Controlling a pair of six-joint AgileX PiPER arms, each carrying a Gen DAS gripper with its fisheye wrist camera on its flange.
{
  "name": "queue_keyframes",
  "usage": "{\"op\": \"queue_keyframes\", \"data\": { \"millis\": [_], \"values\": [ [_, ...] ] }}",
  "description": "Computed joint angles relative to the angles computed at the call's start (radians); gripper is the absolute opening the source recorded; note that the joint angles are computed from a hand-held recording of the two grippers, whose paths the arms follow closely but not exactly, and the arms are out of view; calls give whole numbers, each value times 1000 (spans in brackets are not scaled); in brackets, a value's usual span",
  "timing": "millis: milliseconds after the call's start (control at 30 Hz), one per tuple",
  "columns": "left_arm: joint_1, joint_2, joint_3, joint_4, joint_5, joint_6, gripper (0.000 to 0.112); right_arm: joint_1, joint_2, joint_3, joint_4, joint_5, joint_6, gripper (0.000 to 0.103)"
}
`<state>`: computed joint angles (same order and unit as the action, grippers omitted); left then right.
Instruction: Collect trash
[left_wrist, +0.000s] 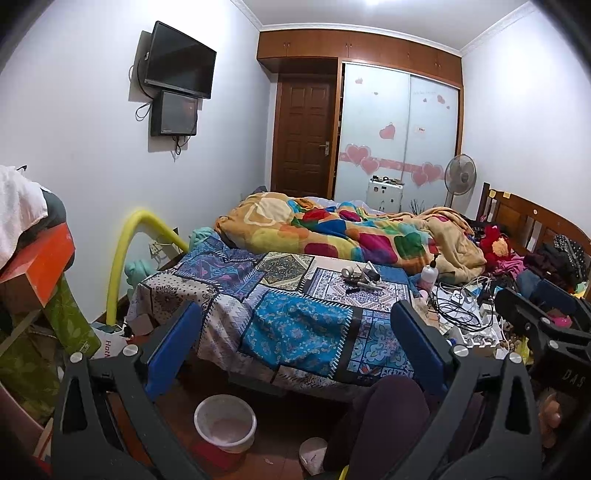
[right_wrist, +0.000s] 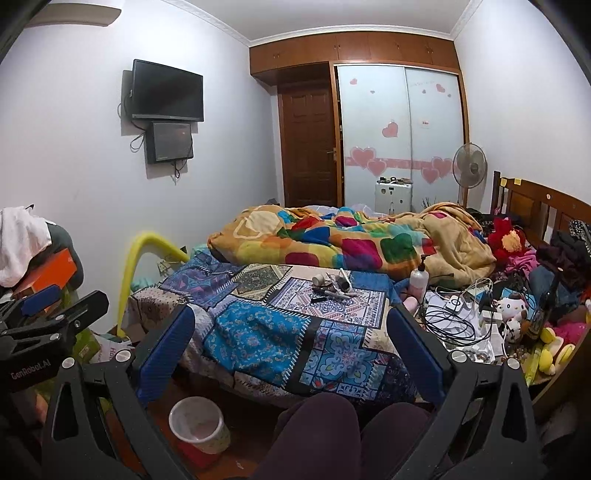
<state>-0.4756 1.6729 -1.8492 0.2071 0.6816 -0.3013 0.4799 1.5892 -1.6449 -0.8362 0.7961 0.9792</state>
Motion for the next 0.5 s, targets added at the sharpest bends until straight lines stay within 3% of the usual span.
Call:
{"op": "queue_keyframes", "data": {
  "millis": [500],
  "values": [
    [-25, -22, 64, 61, -46, -59, 103, 1, 8, -17, 11, 3, -16, 103]
  ]
}}
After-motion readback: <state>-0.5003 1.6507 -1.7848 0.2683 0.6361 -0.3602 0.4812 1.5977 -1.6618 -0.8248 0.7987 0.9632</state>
